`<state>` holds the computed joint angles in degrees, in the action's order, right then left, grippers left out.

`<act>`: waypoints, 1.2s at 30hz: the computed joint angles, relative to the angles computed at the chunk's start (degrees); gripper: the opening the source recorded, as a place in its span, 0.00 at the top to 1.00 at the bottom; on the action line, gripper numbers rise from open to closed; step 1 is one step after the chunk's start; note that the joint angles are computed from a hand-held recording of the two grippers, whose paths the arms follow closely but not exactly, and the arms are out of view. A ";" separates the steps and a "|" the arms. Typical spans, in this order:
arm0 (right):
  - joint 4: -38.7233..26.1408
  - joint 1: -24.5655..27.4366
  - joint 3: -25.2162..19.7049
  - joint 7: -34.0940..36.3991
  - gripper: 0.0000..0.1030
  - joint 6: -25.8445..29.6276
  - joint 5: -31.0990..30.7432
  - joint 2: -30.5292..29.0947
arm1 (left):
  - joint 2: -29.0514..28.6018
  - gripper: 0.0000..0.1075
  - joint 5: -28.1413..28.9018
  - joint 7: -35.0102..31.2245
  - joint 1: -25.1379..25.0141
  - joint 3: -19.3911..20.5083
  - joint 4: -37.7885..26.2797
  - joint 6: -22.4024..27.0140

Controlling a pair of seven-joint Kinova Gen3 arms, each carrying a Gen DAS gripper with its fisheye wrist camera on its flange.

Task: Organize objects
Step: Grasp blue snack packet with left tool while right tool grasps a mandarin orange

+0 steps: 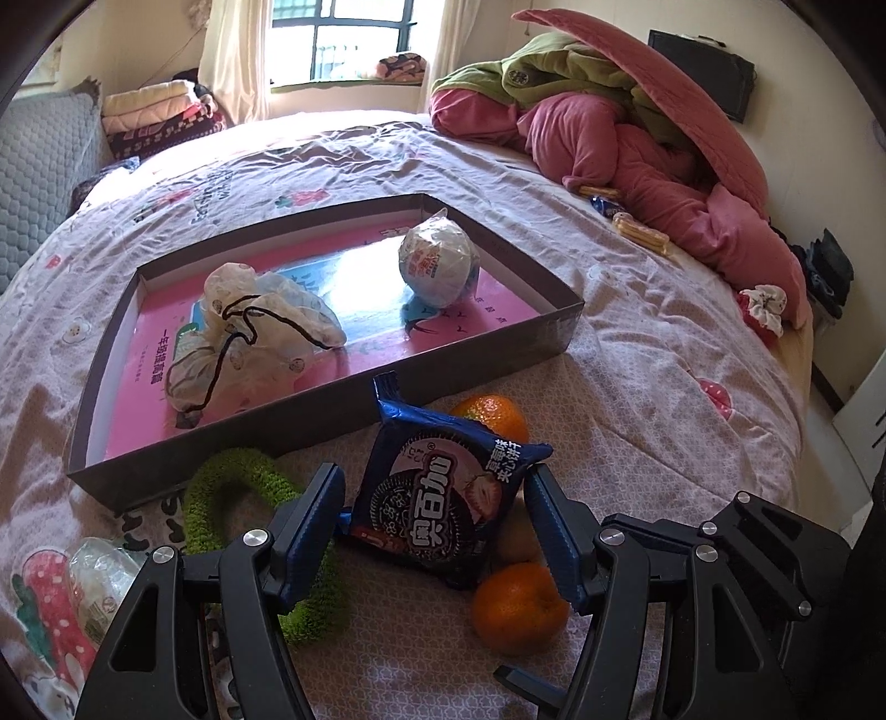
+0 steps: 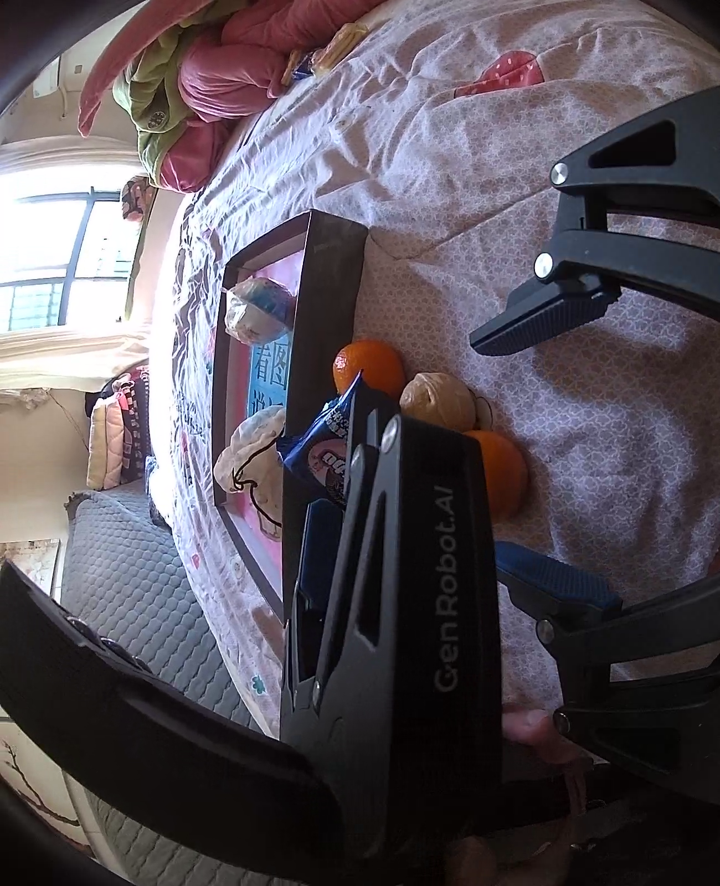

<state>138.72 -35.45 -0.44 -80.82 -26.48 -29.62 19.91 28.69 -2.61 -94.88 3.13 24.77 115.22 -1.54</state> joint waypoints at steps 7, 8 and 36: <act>-0.79 -0.53 0.25 0.41 0.41 0.52 -0.34 0.80 | 2.76 0.36 0.57 -1.04 -6.36 6.46 -1.92 2.73; -0.91 -0.89 0.40 0.69 0.44 0.53 -0.53 0.99 | 3.14 0.36 0.84 -1.38 -7.19 7.33 -2.15 3.04; -0.40 1.51 0.09 0.07 0.63 0.83 3.77 0.00 | 5.81 0.50 5.88 -7.51 -18.73 19.13 -1.01 2.73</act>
<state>138.33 -33.94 -0.35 -80.76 -25.65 -25.85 19.91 34.50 3.28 -102.39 -15.60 43.90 114.21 1.19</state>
